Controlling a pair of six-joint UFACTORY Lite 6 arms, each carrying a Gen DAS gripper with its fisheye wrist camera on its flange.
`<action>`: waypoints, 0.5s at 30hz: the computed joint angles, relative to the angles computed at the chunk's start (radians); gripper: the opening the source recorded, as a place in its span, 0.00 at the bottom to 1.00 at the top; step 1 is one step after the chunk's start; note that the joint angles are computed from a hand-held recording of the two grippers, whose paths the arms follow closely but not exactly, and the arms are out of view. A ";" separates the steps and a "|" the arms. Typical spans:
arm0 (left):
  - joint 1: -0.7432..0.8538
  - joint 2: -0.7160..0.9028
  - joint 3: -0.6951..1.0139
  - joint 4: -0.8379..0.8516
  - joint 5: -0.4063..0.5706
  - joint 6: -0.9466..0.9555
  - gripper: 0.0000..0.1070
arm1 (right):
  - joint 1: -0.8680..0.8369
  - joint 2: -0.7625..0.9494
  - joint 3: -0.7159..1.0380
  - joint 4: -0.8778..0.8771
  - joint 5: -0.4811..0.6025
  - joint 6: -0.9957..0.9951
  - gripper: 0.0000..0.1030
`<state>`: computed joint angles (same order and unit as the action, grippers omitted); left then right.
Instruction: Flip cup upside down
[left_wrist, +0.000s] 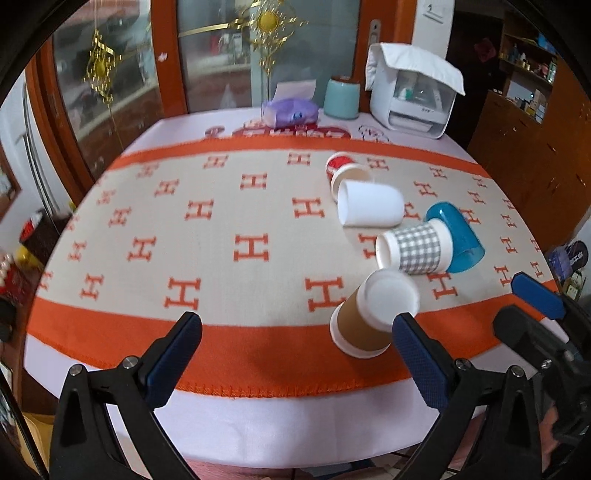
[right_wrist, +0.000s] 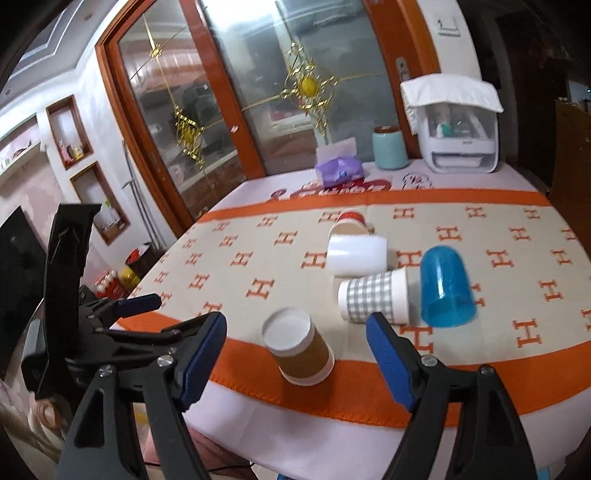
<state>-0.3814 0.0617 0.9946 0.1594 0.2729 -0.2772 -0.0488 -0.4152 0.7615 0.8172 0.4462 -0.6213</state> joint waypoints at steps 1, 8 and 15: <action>-0.008 -0.015 0.004 0.034 0.011 -0.034 0.95 | 0.005 -0.005 0.025 -0.065 0.005 0.079 0.78; -0.044 -0.084 0.077 0.184 0.100 -0.210 0.95 | 0.012 -0.005 0.159 -0.299 0.059 0.375 0.78; -0.062 -0.107 0.174 0.092 0.166 -0.142 0.95 | 0.059 0.001 0.230 -0.532 0.065 0.614 0.78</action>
